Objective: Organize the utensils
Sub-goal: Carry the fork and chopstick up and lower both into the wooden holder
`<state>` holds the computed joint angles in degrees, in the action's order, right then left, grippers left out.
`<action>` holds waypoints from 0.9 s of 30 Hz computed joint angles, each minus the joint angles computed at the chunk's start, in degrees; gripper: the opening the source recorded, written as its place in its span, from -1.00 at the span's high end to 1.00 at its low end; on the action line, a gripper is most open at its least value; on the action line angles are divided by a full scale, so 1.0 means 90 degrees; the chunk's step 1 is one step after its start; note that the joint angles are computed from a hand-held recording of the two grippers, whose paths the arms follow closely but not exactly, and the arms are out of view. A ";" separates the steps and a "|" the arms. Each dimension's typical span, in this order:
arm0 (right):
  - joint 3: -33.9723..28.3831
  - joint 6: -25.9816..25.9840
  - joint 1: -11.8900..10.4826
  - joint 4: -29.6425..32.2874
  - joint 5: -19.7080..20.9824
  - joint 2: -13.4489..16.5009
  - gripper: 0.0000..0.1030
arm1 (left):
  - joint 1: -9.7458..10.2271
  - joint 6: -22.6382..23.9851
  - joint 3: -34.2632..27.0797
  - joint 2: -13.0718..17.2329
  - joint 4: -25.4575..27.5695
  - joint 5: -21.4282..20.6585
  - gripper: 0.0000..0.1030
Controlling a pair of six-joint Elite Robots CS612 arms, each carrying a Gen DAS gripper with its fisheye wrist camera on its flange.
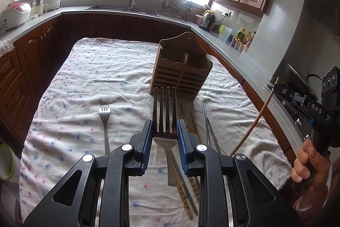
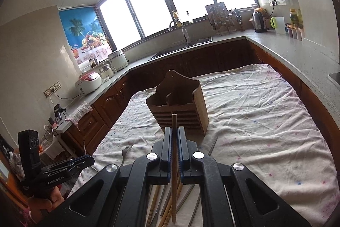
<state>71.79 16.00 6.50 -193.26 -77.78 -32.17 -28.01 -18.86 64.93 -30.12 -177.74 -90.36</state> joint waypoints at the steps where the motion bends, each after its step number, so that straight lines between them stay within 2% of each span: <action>1: -0.0012 0.0015 -0.0003 -0.0023 -0.0006 0.0002 0.91 | 0.0004 0.0009 -0.0024 0.0006 -0.0010 0.0005 0.59; 11: -0.0285 0.0034 -0.0024 -0.0192 -0.0133 0.0063 0.91 | 0.0049 0.0067 -0.0462 0.0130 -0.0097 0.0082 0.59; 18: -0.0620 0.0094 -0.0034 -0.0251 -0.0240 0.0166 0.91 | 0.0088 0.0149 -0.0987 0.0331 -0.0043 0.0136 0.59; 27: -0.1476 0.0205 -0.0079 -0.0227 -0.0419 0.0453 0.91 | 0.0128 0.0370 -0.2328 0.0877 0.0338 0.0177 0.59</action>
